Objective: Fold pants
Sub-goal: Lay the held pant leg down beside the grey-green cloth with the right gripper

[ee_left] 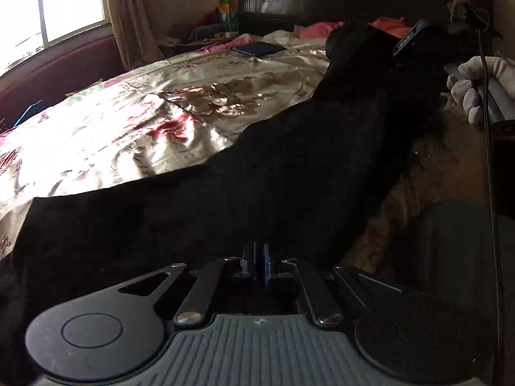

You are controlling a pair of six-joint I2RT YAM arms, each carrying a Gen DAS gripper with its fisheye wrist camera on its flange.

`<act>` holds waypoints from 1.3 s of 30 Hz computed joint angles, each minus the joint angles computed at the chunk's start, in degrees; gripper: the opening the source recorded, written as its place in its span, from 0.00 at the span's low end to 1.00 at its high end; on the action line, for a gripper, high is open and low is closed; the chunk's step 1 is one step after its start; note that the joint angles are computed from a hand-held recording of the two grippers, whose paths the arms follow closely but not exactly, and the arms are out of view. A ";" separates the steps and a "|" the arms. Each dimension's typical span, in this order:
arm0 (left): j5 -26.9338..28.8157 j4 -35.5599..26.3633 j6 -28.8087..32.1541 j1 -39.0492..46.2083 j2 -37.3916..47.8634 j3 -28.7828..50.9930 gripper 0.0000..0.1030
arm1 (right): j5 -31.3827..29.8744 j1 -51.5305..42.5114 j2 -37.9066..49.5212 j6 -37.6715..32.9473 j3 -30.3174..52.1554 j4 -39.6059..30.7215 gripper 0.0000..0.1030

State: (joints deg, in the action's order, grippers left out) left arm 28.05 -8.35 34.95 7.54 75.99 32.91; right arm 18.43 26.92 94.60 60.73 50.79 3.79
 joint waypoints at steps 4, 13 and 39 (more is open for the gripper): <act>-6.40 3.84 1.28 -5.33 -1.30 -4.04 0.19 | -3.33 -2.04 0.48 1.30 -10.55 12.71 0.03; -6.87 -1.45 0.79 -5.31 -0.93 -0.19 0.21 | -4.44 -3.20 0.00 -1.79 -9.78 16.71 0.06; -5.55 -1.76 1.09 -5.44 -1.36 -0.90 0.22 | -1.15 -4.46 -7.68 -5.56 -19.97 23.08 0.32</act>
